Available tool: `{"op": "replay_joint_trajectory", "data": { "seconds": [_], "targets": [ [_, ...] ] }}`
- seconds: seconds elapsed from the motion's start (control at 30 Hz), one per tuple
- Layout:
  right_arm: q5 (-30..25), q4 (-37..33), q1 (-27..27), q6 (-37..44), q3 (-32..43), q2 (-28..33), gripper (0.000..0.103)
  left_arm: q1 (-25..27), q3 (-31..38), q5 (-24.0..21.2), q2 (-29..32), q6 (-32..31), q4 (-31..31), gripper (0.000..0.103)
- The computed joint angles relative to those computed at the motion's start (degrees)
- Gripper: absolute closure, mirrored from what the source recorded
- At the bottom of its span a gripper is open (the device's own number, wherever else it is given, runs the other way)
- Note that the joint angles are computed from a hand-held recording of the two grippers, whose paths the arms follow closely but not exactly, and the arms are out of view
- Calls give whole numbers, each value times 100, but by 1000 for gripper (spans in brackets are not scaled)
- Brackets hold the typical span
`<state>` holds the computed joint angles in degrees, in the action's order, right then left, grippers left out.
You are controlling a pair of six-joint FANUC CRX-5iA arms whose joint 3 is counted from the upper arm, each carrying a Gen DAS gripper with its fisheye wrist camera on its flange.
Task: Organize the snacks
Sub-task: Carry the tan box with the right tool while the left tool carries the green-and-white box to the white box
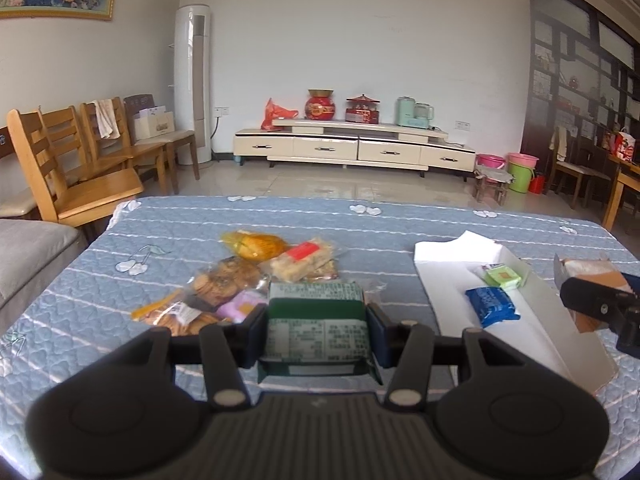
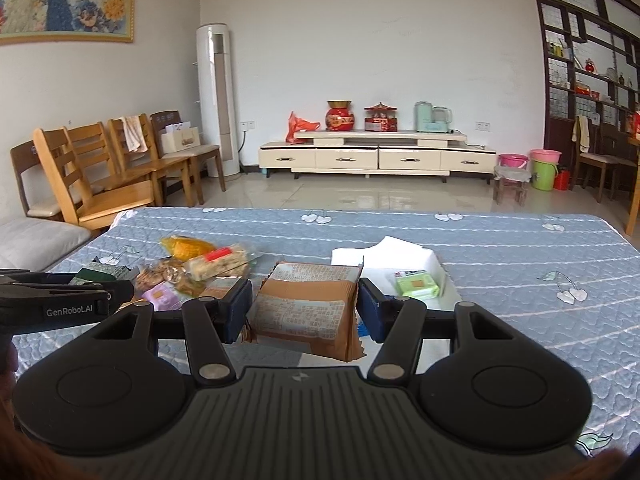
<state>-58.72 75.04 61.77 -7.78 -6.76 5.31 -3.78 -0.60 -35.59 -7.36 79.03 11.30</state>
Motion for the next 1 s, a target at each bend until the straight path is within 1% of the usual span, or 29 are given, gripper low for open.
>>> {"op": "replay_joint_trajectory", "data": {
  "seconds": [0.5, 1.0],
  "targets": [
    [-264, 95, -95, -141, -222, -181, 32, -363, 256, -30, 201, -72, -57, 52],
    [-485, -68, -186, -306, 21, -9, 32, -673, 460, -44, 470, -222, 44, 52]
  ]
}}
